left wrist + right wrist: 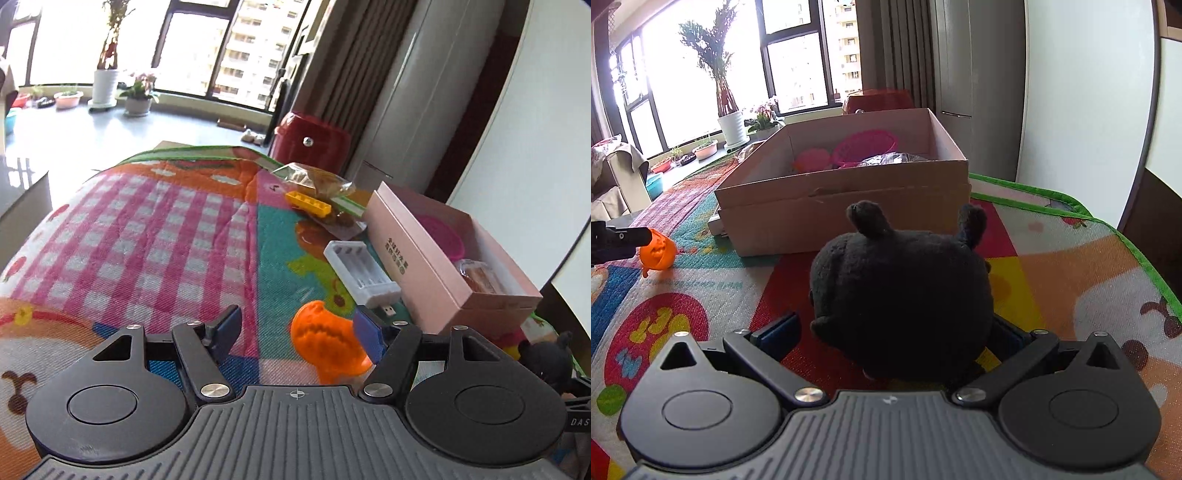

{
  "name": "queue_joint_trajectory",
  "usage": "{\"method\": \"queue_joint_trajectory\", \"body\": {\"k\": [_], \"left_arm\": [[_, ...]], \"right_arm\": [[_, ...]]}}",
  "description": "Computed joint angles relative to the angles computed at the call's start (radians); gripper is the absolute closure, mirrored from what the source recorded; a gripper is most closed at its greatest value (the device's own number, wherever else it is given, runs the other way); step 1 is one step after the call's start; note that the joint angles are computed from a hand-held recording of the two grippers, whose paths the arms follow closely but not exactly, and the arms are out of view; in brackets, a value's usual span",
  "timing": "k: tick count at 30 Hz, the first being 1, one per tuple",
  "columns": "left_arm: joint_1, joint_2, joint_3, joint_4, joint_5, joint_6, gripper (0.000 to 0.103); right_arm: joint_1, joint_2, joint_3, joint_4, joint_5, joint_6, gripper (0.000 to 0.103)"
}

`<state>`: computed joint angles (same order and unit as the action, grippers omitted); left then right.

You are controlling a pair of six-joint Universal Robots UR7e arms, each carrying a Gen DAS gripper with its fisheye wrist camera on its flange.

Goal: Organize objects

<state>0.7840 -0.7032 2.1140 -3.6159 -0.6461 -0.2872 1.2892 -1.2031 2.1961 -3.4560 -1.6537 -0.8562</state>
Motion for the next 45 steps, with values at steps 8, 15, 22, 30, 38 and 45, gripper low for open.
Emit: {"method": "queue_joint_trajectory", "body": {"k": [8, 15, 22, 30, 38, 45], "left_arm": [[0.029, 0.055, -0.047, -0.021, -0.044, 0.067, 0.078], [0.001, 0.037, -0.019, 0.028, -0.102, 0.074, 0.092], [-0.099, 0.004, 0.063, 0.053, -0.06, 0.085, 0.092], [-0.183, -0.002, -0.037, -0.061, -0.038, 0.264, 0.092], [-0.051, 0.135, -0.414, 0.028, -0.239, 0.365, 0.084], [-0.048, 0.134, -0.293, -0.056, -0.178, 0.303, 0.084]], "right_arm": [[0.012, 0.03, 0.019, -0.144, 0.009, -0.07, 0.0], [0.038, 0.062, -0.025, -0.118, -0.023, -0.118, 0.007], [0.044, -0.042, 0.054, -0.093, 0.04, -0.17, 0.019], [0.004, -0.249, 0.128, 0.004, 0.219, -0.151, 0.019], [0.019, -0.271, 0.112, 0.018, 0.243, -0.101, 0.019], [0.059, -0.237, 0.024, 0.038, 0.213, -0.024, 0.019]]}}
